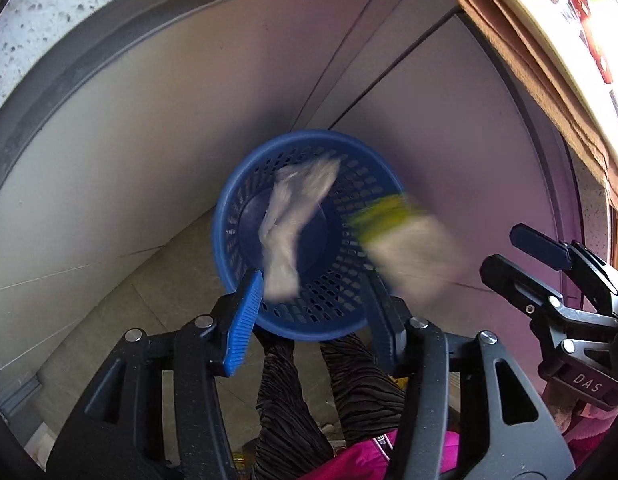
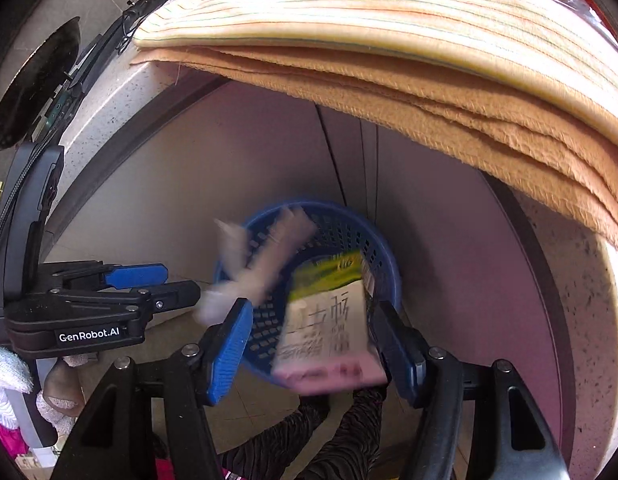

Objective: Collect trash
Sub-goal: 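Open both tools to drop the bag and carton into the wastebasket, then grasp the orange peel with the left tool while the right tool grasps the red snack bag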

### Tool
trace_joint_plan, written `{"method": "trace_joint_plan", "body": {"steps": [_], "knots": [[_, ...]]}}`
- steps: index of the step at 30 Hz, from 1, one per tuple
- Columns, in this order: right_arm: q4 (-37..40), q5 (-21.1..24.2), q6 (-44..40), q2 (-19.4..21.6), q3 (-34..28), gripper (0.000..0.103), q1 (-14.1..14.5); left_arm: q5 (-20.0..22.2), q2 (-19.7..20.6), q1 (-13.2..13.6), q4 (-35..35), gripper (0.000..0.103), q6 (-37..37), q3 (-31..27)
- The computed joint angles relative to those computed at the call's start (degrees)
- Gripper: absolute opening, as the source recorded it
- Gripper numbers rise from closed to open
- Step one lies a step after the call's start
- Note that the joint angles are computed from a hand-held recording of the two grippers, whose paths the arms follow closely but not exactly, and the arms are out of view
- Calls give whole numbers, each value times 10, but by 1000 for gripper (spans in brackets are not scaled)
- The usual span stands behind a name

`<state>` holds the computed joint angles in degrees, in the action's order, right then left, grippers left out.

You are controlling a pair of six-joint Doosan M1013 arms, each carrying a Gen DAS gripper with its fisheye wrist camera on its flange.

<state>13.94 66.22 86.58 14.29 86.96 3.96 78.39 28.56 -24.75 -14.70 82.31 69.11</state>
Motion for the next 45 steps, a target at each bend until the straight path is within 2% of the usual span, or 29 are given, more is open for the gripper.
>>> {"method": "trace_joint_plan", "body": {"steps": [6, 9, 16, 21, 23, 27, 33, 45], "knots": [[7, 10, -1, 5, -18, 67, -9, -4, 1, -2, 1, 52, -9, -10], [12, 13, -6, 4, -24, 67, -14, -5, -15, 0, 2, 52, -5, -4], [30, 19, -30, -13, -36, 67, -28, -34, -24, 0, 1, 52, 5, -7], [47, 12, -48, -23, -46, 70, -38, -42, -22, -1, 5, 52, 1, -39], [52, 8, -56, -28, -48, 71, -42, -43, -21, -1, 4, 56, -2, -55], [60, 0, -65, -35, -59, 82, -54, -48, -11, -1, 3, 57, -9, -93], [67, -8, -85, -40, -86, 85, -84, -75, 7, -6, -1, 58, -18, -128], [42, -36, -78, -17, -148, 92, -134, -68, 87, -21, -4, 57, -41, -268]]}}
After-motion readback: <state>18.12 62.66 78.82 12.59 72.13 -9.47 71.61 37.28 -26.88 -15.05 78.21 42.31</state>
